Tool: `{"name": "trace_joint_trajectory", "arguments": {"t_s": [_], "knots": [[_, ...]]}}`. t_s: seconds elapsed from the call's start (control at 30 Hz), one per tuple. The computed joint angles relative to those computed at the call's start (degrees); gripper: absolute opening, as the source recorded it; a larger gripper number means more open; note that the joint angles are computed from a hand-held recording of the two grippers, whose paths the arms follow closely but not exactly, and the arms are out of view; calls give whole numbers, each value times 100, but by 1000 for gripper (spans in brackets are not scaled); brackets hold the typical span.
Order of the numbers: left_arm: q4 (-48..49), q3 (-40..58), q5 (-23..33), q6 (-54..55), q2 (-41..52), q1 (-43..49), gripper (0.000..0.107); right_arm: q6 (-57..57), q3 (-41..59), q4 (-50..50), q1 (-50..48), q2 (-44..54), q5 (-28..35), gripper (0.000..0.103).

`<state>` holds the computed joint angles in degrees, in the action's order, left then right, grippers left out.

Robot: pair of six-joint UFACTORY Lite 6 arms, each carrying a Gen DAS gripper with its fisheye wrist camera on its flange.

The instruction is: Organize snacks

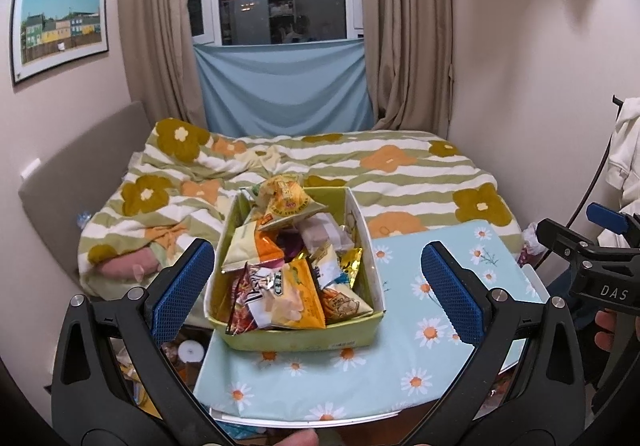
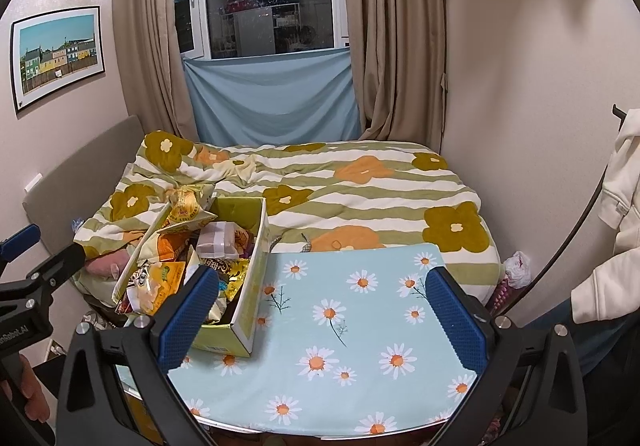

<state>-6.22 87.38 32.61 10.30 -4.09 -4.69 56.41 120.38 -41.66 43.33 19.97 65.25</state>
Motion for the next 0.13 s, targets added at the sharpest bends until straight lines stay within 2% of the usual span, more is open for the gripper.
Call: {"name": "trace_joint_trajectory", "arguments": {"t_s": [0.13], "knots": [[122, -109, -89, -75, -78, -53, 103, -51, 52, 30, -27, 20, 3, 103]]}}
